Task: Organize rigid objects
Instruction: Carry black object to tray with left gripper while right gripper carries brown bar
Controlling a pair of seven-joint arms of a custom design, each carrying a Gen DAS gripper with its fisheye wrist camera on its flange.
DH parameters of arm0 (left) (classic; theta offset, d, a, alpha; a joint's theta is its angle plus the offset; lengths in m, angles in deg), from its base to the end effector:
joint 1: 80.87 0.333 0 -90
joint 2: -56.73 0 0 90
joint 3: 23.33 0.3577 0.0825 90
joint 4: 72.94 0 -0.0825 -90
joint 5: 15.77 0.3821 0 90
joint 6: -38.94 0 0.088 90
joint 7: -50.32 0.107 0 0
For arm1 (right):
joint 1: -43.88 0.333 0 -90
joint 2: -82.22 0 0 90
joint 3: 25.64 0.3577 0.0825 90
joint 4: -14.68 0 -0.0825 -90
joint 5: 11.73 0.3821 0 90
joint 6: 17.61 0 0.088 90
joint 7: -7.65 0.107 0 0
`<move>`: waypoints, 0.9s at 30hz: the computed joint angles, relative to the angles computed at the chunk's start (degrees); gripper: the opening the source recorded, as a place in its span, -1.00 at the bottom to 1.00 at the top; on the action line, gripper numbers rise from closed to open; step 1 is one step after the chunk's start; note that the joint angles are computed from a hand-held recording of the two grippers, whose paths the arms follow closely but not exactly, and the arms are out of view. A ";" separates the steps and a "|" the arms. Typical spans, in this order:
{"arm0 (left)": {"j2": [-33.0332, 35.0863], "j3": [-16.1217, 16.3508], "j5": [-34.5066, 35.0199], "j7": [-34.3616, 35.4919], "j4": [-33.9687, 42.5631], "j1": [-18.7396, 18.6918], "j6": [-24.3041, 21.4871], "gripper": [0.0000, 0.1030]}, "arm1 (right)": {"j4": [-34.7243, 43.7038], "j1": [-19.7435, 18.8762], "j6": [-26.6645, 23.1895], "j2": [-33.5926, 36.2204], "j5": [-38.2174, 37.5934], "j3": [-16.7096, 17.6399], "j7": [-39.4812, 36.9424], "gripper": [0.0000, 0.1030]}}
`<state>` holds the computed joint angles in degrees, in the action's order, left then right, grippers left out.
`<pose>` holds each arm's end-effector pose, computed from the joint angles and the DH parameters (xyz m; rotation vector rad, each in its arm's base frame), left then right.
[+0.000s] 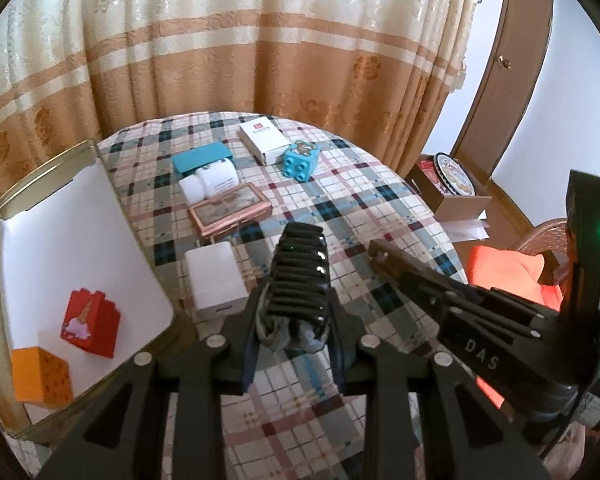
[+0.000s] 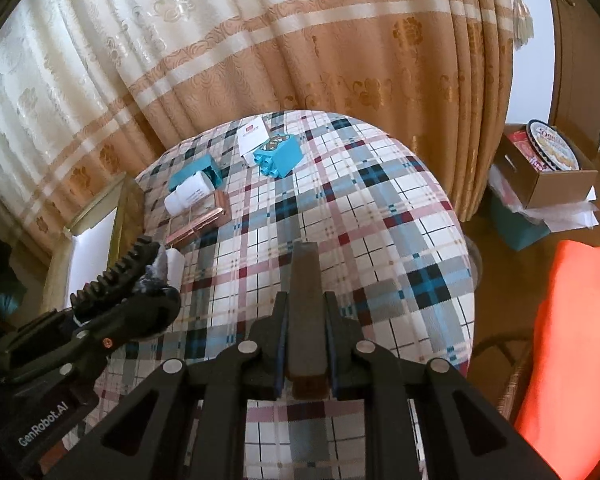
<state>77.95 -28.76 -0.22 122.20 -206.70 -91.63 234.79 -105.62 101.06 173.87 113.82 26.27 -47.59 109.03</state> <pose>0.5451 -0.1874 0.3021 -1.6578 2.1034 -0.8868 0.5403 0.3297 0.2938 -1.5794 1.8510 -0.4150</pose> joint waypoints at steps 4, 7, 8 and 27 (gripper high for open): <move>-0.92 1.09 -0.75 0.41 -1.27 -0.93 0.79 -0.47 | -0.52 1.67 0.20 -0.48 0.57 -1.17 -0.34 -0.66; -1.60 2.12 -1.88 1.34 -2.23 -2.05 1.75 -0.47 | -0.78 2.94 0.49 -0.96 1.20 -2.03 -0.90 -0.66; -1.81 1.93 -1.99 1.47 -2.50 -1.85 1.94 -0.47 | -0.86 4.00 0.53 -1.07 1.52 -2.96 -1.25 -0.66; -3.42 -1.19 0.12 0.46 -4.60 2.67 4.30 -0.47 | -0.50 11.12 -0.61 -1.37 3.19 -9.27 -2.02 -0.66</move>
